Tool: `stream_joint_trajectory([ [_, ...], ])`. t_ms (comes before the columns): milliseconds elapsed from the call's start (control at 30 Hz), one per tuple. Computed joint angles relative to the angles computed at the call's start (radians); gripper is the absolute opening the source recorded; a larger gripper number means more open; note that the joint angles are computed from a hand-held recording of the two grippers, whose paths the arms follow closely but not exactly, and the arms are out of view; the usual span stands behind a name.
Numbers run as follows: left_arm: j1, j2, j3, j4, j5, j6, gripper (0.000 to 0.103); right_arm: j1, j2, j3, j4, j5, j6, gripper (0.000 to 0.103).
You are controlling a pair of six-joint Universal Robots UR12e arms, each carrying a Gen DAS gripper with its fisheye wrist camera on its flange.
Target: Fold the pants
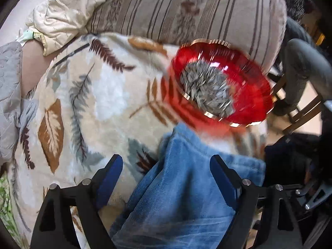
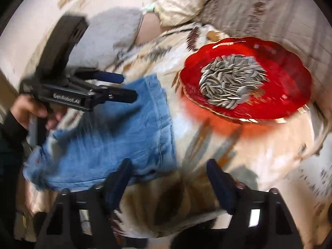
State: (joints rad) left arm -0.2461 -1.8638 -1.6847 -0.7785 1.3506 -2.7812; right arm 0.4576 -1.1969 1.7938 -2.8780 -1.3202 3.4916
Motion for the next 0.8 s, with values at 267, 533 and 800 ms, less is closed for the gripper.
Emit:
stream_joint_trajectory([
  [267, -0.019, -0.056, 0.069, -0.134, 0.001, 0.048, 0.086, -0.029, 0.051, 0.022, -0.144, 0.201, 0.184, 0.077],
  [533, -0.013, -0.104, 0.104, -0.226, -0.046, 0.071, 0.072, -0.018, 0.116, -0.015, -0.265, 0.206, 0.306, 0.068],
  [800, 0.009, -0.105, 0.124, -0.253, -0.130, 0.039, 0.011, -0.003, 0.128, -0.038, -0.248, 0.160, 0.262, 0.019],
])
